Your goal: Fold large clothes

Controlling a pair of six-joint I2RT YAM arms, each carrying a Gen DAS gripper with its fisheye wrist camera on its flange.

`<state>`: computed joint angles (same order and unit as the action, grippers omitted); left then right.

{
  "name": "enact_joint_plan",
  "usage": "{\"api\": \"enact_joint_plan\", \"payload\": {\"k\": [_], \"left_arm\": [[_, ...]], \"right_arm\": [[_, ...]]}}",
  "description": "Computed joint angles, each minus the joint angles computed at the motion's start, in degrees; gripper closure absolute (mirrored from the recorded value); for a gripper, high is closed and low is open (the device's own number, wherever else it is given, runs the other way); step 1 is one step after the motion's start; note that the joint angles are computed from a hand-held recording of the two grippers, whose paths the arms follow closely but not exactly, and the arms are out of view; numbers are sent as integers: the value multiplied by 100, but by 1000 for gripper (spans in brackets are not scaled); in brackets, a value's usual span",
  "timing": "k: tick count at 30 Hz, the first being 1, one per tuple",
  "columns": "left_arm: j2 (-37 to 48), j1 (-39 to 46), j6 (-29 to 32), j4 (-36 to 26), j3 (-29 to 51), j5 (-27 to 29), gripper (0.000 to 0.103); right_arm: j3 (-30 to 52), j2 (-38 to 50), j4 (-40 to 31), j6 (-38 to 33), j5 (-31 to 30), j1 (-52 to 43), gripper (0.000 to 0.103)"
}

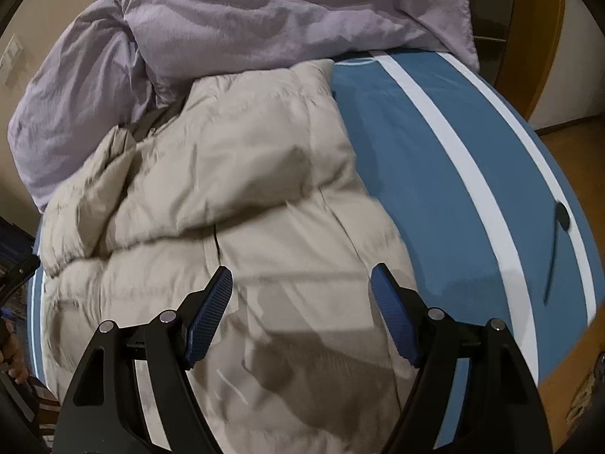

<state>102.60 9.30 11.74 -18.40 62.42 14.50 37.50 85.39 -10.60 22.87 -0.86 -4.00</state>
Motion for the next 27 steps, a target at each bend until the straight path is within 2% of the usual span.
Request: {"api": "enact_joint_plan", "payload": {"k": [9,14,21,25,27], "left_arm": [[-203,1658,1067,37,-680,418,39],[-94,2465,1544,-10,-821,603,39],[380,3099,1787,-226,-624,813,39],[533,3152,1871,-311,-583,894,39],[572,3140,1941,-298,-583,884,39]], "right_arm": [[-1036,-1183,-442,347,45,-98,26],[-1496,-1727,-727,270,-263,-539,26],[-1762,-1478,-577,-117,-1208,-1291,25],[-1753,-1465,-576,-278,-1340,-1332,24],[-1717,-1452,-621,-400,-1418,-1343,30]]}}
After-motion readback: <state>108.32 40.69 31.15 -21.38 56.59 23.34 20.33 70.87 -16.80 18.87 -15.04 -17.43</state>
